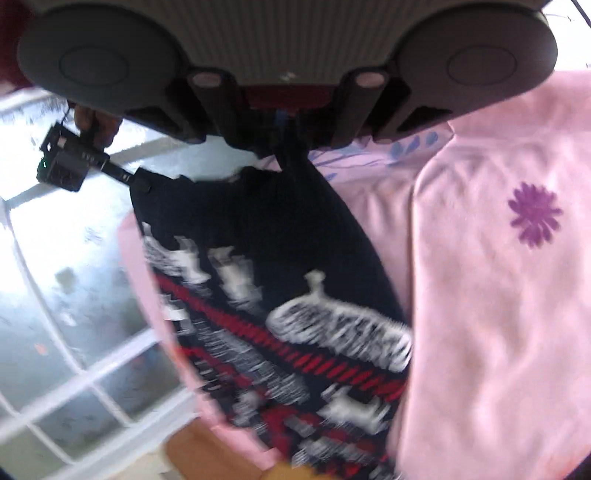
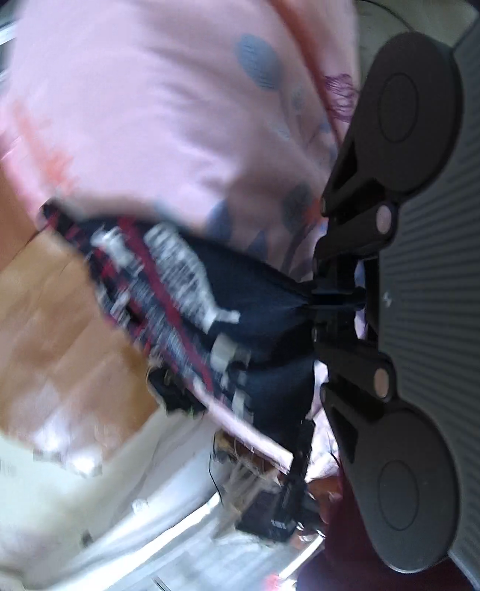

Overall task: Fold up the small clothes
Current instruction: 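Fold the hem over toward the collar with both grippers and release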

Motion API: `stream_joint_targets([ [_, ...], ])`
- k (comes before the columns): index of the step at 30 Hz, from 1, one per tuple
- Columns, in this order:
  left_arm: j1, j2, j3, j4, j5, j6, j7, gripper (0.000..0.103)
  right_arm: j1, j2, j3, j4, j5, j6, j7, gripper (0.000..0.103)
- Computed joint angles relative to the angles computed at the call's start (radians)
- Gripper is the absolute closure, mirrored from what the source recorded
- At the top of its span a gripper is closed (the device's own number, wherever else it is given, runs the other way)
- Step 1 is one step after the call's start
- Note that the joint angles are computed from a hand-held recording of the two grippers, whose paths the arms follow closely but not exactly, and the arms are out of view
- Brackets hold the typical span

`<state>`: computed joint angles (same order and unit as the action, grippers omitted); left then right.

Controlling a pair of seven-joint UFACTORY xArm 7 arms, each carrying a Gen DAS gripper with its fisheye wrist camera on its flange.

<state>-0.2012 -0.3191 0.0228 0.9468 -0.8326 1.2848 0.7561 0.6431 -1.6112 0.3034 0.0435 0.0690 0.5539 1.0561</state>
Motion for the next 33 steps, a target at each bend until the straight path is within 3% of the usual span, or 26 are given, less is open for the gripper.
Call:
stream_joint_targets([
  [2, 0.005, -0.029, 0.031, 0.004, -0.058, 0.016, 0.051, 0.1, -0.006, -0.078, -0.008, 0.012, -0.017, 0.02, -0.02, 0.095],
  [4, 0.008, -0.03, 0.054, 0.027, -0.129, 0.016, 0.072, 0.1, -0.036, -0.107, -0.03, 0.017, -0.026, -0.026, -0.05, 0.095],
  [7, 0.013, -0.011, 0.058, 0.067, -0.211, -0.017, 0.093, 0.1, -0.111, -0.052, -0.077, 0.008, -0.032, -0.227, -0.096, 0.095],
  [11, 0.012, 0.072, 0.034, 0.172, -0.288, -0.083, 0.094, 0.099, -0.226, 0.217, -0.152, 0.049, -0.038, -0.559, -0.159, 0.095],
  [14, 0.003, 0.186, -0.026, 0.299, -0.322, -0.247, 0.04, 0.092, -0.381, 0.491, -0.152, 0.158, -0.023, -0.697, -0.166, 0.095],
  [15, -0.001, 0.231, -0.051, 0.345, -0.302, -0.316, -0.008, 0.069, -0.467, 0.576, -0.114, 0.209, -0.003, -0.683, -0.138, 0.093],
  [16, -0.008, 0.277, -0.071, 0.386, -0.27, -0.383, -0.051, 0.055, -0.565, 0.646, -0.057, 0.264, 0.017, -0.639, -0.098, 0.086],
  [17, -0.018, 0.31, -0.093, 0.41, -0.212, -0.463, -0.121, 0.057, -0.662, 0.699, 0.005, 0.312, 0.021, -0.592, -0.063, 0.066],
  [18, -0.024, 0.335, -0.103, 0.423, -0.166, -0.5, -0.18, 0.058, -0.737, 0.719, 0.055, 0.349, 0.01, -0.527, -0.043, 0.056],
  [19, -0.014, 0.341, -0.113, 0.422, -0.162, -0.496, -0.197, 0.057, -0.786, 0.726, 0.081, 0.368, -0.038, -0.482, 0.01, 0.052],
  [21, 0.006, 0.316, -0.117, 0.386, -0.199, -0.463, -0.119, 0.048, -0.758, 0.683, 0.072, 0.322, -0.017, -0.518, 0.014, 0.052],
  [23, -0.004, 0.268, -0.125, 0.32, -0.182, -0.549, -0.062, 0.035, -0.723, 0.601, 0.071, 0.261, -0.033, -0.551, 0.026, 0.047],
  [24, -0.013, 0.256, -0.124, 0.303, -0.173, -0.577, -0.031, 0.025, -0.726, 0.555, 0.085, 0.249, -0.044, -0.51, 0.033, 0.045],
  [26, -0.029, 0.27, -0.131, 0.311, -0.136, -0.596, -0.005, 0.021, -0.733, 0.501, 0.11, 0.246, -0.074, -0.418, 0.048, 0.042],
  [29, -0.049, 0.313, -0.147, 0.345, -0.015, -0.62, -0.049, 0.029, -0.732, 0.532, 0.11, 0.267, -0.112, -0.354, 0.068, 0.042],
  [30, -0.056, 0.334, -0.155, 0.36, 0.032, -0.621, -0.067, 0.047, -0.742, 0.571, 0.117, 0.283, -0.122, -0.364, 0.079, 0.042],
  [31, -0.054, 0.348, -0.153, 0.369, 0.06, -0.595, -0.059, 0.073, -0.74, 0.59, 0.117, 0.296, -0.136, -0.358, 0.079, 0.042],
  [33, -0.059, 0.363, -0.164, 0.36, 0.156, -0.596, -0.077, 0.097, -0.768, 0.659, 0.139, 0.334, -0.179, -0.365, 0.071, 0.043],
])
